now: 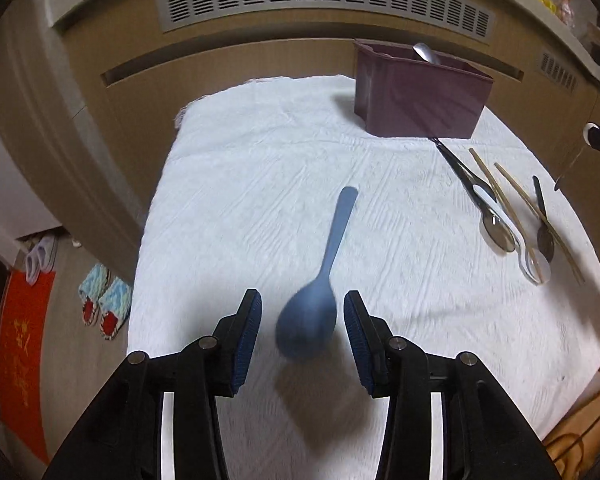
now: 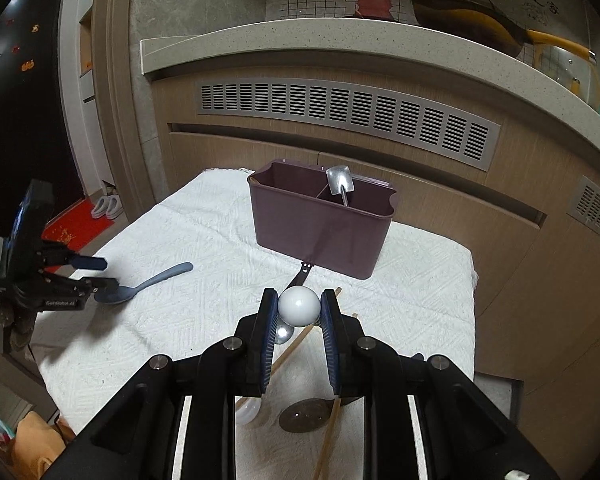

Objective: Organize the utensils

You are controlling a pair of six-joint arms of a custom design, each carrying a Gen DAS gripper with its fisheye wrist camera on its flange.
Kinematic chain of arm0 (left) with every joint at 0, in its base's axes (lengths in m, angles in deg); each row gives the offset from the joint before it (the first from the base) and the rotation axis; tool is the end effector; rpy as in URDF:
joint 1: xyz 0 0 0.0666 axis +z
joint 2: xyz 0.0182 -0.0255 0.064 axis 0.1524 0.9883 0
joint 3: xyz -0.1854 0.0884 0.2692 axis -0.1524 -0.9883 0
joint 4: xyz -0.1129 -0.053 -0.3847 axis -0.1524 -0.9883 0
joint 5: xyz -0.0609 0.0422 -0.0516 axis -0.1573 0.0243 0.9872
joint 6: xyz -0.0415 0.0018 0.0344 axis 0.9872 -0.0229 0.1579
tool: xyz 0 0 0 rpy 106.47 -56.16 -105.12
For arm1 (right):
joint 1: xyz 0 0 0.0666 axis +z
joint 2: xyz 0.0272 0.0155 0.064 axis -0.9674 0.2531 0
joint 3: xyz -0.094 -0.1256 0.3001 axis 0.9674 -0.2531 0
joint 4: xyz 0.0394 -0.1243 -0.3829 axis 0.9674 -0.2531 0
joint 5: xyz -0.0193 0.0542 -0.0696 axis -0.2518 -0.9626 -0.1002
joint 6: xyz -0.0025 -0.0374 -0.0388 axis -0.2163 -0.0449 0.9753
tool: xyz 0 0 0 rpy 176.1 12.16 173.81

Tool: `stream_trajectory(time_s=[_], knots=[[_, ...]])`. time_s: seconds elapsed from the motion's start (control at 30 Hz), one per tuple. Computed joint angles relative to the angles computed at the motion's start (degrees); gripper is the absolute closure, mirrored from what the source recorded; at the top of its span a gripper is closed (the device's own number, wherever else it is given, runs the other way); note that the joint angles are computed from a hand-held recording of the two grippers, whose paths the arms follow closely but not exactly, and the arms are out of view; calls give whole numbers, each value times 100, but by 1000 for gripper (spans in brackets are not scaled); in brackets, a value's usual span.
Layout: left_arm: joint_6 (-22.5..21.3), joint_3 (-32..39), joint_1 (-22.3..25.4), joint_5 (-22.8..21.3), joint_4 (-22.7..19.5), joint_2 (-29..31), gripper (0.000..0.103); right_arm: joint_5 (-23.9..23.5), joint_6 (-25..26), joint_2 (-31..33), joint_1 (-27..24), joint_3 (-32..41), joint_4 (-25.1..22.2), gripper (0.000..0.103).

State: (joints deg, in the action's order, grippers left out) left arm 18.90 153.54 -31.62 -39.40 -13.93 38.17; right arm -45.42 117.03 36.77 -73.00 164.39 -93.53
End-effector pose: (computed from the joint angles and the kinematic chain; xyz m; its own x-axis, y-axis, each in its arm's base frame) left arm 0.3638 -0.2853 0.4376 -0.7551 -0.2442 -0.6084 -0.3221 0.9465 0.0198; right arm 0.5207 0.0408 0.5247 -0.3838 -0.5091 -0.7704 -0.7713 0.6355 -0.0357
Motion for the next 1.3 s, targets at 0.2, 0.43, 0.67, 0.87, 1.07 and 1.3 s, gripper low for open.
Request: stream_trajectory(time_s=[0.2,0.43,0.67,0.87,1.07,1.3], knots=[[352,-454,-204,-139,331,-62,50,30,8,61,60,4,-83,83],[860,-497,64,-292,510,43,52,1,58,-113,45,-175,20,83],[1178,-416,-227,-1093,421,-106,65,-26,51,-160,-38,-210,47,83],[565,426,-586,-1885,366,79,72,-258,74,-309,-99,-236,74,83],[-352,1368,-724,-2112,712,551,92,-544,102,-415,-187,-212,31,83],[-877,1735,-754,-1831,1271,812,92,-617,95,-480,-283,-220,45,83]])
